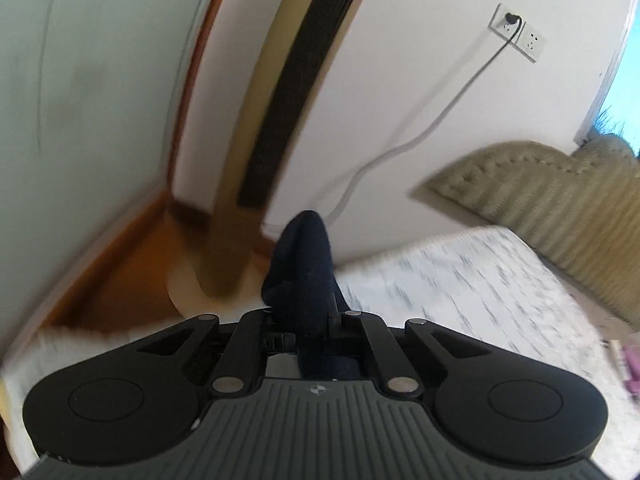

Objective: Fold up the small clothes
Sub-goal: 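Carry the sleeve across the body with the left gripper and release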

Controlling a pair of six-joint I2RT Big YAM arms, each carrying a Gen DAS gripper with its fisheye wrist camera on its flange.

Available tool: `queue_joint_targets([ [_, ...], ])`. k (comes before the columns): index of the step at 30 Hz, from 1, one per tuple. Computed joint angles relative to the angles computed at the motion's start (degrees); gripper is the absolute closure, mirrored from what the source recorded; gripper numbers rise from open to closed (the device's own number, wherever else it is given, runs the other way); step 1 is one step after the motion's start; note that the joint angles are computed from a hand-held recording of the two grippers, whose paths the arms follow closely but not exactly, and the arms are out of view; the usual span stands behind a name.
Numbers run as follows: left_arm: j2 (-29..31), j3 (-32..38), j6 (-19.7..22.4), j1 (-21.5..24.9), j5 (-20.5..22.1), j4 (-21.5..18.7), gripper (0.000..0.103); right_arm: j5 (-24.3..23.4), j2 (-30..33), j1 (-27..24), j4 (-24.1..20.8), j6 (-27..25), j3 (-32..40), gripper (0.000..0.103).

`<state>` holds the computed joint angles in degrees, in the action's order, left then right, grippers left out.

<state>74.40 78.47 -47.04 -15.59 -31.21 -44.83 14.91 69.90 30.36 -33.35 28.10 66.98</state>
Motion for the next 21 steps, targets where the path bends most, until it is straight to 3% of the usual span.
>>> queue_joint_targets([
  [5,5.1,7.8,8.4,1.0,-4.3,-2.0,0.096,-0.6,-1.4,-1.2,0.1,2.2,-1.9,0.024],
  [9,9.0,12.8,16.6,-3.0,-9.3,0.5,0.096,-0.5,-2.2,-1.9,-0.3,3.4,-2.7,0.024],
  [17,12.7,15.3,28.6,-15.7,-4.4,7.4,0.095,-0.1,-3.9,-3.3,-0.1,5.0,-4.3,0.024],
  [21,14.8,15.8,29.0,-20.5,0.2,6.6,0.095,-0.3,-4.3,-4.0,-0.3,6.0,-4.9,0.024],
])
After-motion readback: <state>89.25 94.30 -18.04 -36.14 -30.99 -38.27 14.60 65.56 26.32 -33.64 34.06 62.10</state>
